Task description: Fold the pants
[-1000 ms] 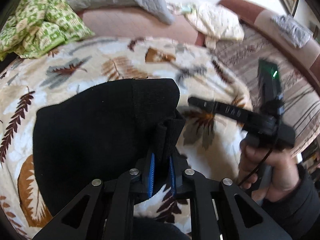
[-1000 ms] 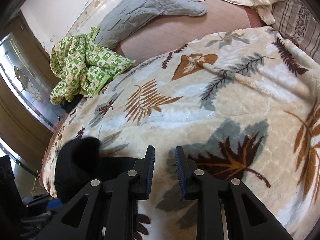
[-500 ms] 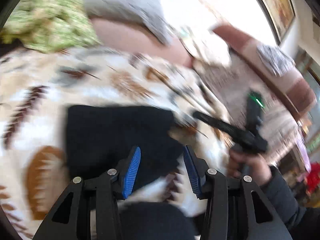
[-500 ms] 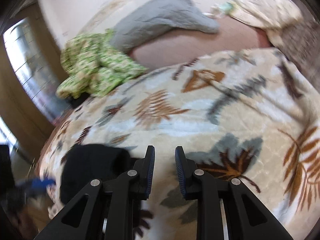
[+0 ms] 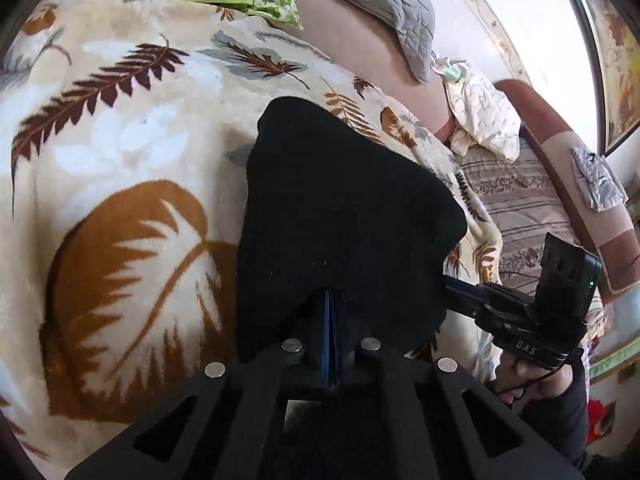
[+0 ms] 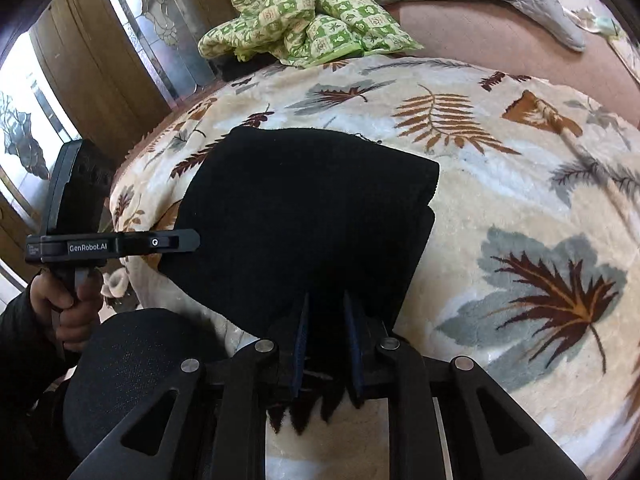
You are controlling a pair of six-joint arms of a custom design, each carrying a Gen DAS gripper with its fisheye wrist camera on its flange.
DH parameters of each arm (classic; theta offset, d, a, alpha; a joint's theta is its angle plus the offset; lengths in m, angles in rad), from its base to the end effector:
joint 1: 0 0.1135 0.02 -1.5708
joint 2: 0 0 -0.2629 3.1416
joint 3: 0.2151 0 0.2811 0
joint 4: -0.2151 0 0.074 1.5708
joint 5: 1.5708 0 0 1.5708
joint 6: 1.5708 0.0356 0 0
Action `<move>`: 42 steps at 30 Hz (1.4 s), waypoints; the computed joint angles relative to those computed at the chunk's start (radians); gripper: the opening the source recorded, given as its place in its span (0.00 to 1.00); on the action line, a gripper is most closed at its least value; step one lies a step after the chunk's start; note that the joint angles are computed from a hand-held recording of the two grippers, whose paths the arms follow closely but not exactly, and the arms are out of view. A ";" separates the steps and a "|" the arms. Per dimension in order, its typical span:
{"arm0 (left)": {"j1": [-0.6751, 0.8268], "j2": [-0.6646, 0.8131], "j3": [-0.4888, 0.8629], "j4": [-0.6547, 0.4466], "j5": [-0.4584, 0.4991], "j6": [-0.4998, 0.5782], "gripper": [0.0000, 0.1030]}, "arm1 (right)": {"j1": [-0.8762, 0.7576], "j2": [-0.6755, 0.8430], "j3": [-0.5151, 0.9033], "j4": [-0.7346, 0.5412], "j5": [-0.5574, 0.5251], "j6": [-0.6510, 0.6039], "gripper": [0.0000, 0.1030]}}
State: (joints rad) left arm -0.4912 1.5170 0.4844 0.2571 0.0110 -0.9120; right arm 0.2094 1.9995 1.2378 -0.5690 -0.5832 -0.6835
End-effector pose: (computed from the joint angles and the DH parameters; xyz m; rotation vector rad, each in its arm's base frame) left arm 0.2435 -0.1307 0.0942 -0.5075 2.4035 -0.6763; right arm 0.3814 0.1011 0.1058 -1.2489 2.3836 0.7084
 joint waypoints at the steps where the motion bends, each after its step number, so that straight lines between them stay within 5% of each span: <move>1: -0.002 -0.020 0.016 -0.042 -0.010 0.014 0.04 | -0.007 -0.001 0.011 -0.023 -0.021 -0.013 0.19; 3: -0.018 -0.113 0.022 -0.110 -0.058 0.051 0.08 | -0.023 -0.018 0.020 -0.026 -0.067 -0.009 0.20; 6: 0.000 -0.184 0.059 -0.139 -0.097 0.114 0.15 | -0.045 -0.056 -0.018 0.139 -0.120 0.112 0.22; 10: 0.076 -0.017 0.208 -0.167 -0.071 0.131 0.16 | 0.000 -0.021 -0.001 0.329 -0.106 0.261 0.22; 14: 0.117 0.238 0.330 -0.182 -0.055 0.077 0.10 | 0.073 0.175 0.167 0.198 0.052 0.233 0.21; 20: 0.121 0.224 0.328 -0.150 -0.036 0.031 0.09 | 0.031 0.222 0.228 0.154 -0.075 0.308 0.21; 23: 0.138 0.083 0.171 -0.042 -0.023 0.008 0.25 | -0.042 0.215 0.225 0.122 -0.203 0.389 0.35; 25: 0.125 -0.008 0.076 -0.007 -0.075 -0.005 0.51 | -0.085 0.206 0.215 0.100 -0.250 0.425 0.42; 32: 0.164 -0.008 -0.096 0.148 0.059 -0.085 0.51 | -0.109 0.330 0.351 -0.198 -0.309 0.293 0.46; 36: 0.253 0.136 -0.145 0.420 0.204 -0.139 0.53 | -0.107 0.370 0.376 -0.224 -0.319 0.301 0.47; 38: 0.267 0.150 -0.141 0.426 0.217 -0.131 0.50 | -0.103 0.378 0.387 -0.246 -0.330 0.280 0.44; 39: 0.267 0.150 -0.134 0.411 0.216 -0.124 0.34 | -0.098 0.387 0.403 -0.276 -0.338 0.250 0.41; 42: 0.264 0.119 -0.094 0.310 0.196 -0.109 0.25 | -0.111 0.367 0.397 -0.273 -0.361 0.254 0.26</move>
State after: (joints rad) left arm -0.2275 1.6357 0.3904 0.5667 0.2067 -1.0212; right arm 0.0982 2.3668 1.6343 -0.8422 -0.9442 -0.4296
